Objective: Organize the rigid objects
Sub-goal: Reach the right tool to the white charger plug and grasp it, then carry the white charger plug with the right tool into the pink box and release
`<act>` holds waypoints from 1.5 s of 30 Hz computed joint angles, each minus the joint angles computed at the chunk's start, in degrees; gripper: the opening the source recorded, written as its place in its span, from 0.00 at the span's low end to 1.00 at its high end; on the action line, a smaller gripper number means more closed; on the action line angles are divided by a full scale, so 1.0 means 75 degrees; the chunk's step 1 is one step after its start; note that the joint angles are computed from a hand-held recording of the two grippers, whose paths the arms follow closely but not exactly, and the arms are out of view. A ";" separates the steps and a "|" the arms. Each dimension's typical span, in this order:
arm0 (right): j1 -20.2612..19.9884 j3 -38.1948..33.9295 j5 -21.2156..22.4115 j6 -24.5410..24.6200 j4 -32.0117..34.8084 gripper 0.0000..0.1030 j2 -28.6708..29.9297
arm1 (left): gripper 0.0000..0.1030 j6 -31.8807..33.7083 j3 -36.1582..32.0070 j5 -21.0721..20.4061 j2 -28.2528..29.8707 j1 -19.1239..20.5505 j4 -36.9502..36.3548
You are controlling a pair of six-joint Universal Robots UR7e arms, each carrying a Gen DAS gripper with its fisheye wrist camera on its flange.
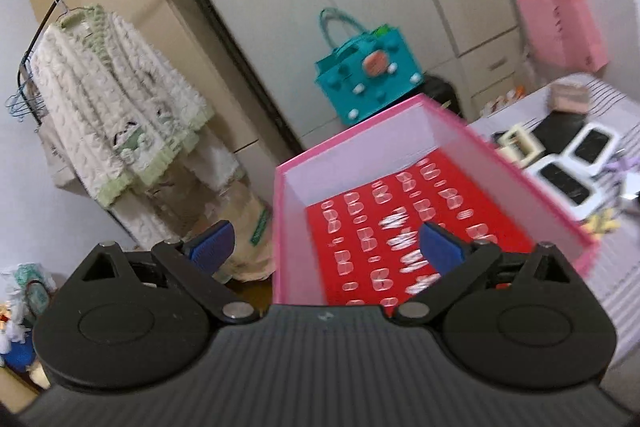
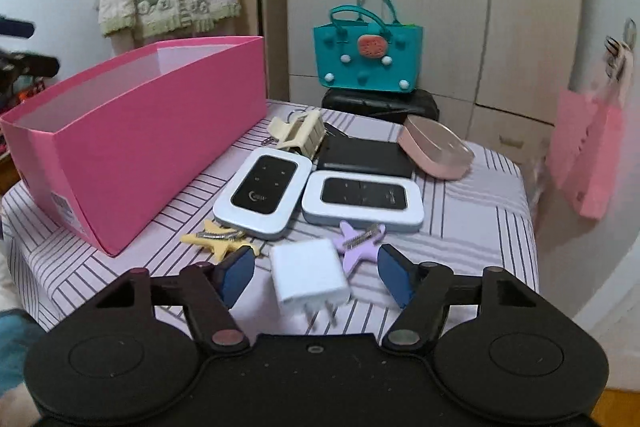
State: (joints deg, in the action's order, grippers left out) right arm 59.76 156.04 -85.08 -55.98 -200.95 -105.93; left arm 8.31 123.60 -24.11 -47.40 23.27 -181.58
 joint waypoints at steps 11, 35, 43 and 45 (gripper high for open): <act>0.1308 -0.0984 -0.2068 -0.0510 0.1892 0.46 0.0264 | 0.52 -0.3626 -0.2014 -0.0997 -0.0711 0.1583 0.6224; 0.3106 -0.3271 -0.2572 0.1613 0.5641 0.47 0.0100 | 0.06 -0.3371 -0.2815 -0.2388 -0.0582 0.2130 0.7312; 0.4073 -0.4551 -0.1869 0.2469 0.7160 0.47 0.1526 | 0.07 -0.3109 -0.2595 -0.2654 -0.0679 0.2006 0.7021; 0.4233 -0.4845 -0.1927 0.2812 0.7415 0.47 0.2157 | 0.07 -0.3032 -0.2583 -0.2692 -0.0691 0.2037 0.6929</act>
State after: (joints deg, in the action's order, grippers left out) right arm 91.51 119.71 -99.53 -34.89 -145.33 -89.75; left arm -14.43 104.23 -44.30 -52.58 38.54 -129.62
